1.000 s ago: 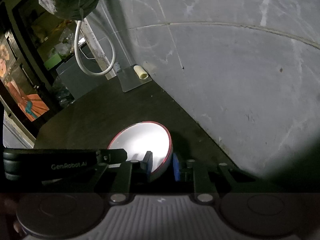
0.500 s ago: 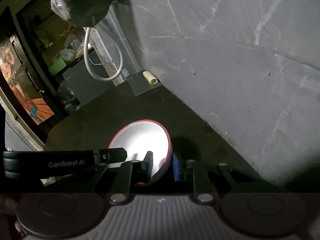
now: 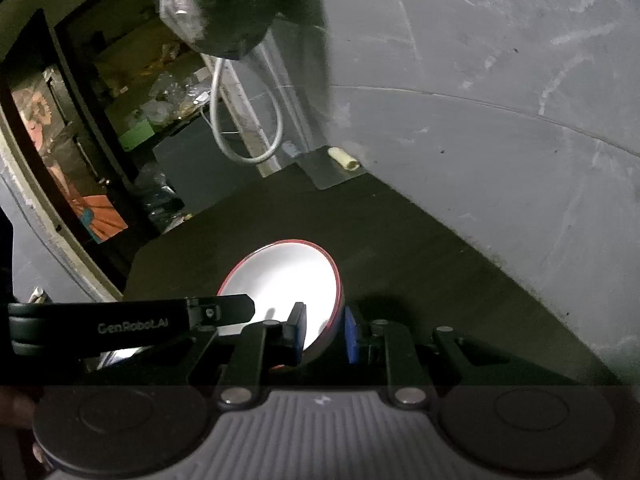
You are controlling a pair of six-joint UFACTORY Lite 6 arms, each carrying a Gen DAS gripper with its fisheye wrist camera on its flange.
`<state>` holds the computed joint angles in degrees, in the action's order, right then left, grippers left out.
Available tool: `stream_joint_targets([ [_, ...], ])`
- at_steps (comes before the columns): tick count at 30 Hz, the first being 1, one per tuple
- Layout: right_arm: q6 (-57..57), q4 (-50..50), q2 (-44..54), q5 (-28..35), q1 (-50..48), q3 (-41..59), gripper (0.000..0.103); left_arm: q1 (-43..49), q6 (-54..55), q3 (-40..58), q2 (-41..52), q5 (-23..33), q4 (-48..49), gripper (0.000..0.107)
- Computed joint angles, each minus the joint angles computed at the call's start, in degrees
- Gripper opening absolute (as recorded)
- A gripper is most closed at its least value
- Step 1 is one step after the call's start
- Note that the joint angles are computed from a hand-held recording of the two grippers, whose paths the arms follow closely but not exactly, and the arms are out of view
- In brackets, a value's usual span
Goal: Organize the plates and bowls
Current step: 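Lift the second white bowl with the left tool toward the stack, then lower the second white bowl into the first white bowl with the left tool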
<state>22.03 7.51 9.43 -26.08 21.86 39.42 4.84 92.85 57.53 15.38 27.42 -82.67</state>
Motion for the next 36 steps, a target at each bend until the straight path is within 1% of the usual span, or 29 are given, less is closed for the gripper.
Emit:
stream_joint_targets([
  [9, -12.62, 19.9, -6.09, -0.89, 10.73, -4.39, 0.023, 7.89, 1.98, -8.29, -9.31, 5.32, 3.41, 0.014],
  [21, -28.92, 43.57, -11.92, -3.23, 23.34, -7.44, 0.023, 17.51, 2.62, -14.83, -16.93, 12.63, 9.26, 0.014],
  [31, -37.21, 57.46, -14.51, -5.7, 32.37, -8.69, 0.023, 23.83, 4.05, -18.53, -21.22, 17.28, 12.56, 0.014],
  [36, -38.34, 61.07, -14.57, -6.84, 36.13, -8.89, 0.023, 27.34, 4.81, -19.92, -22.87, 19.38, 15.03, 0.014],
])
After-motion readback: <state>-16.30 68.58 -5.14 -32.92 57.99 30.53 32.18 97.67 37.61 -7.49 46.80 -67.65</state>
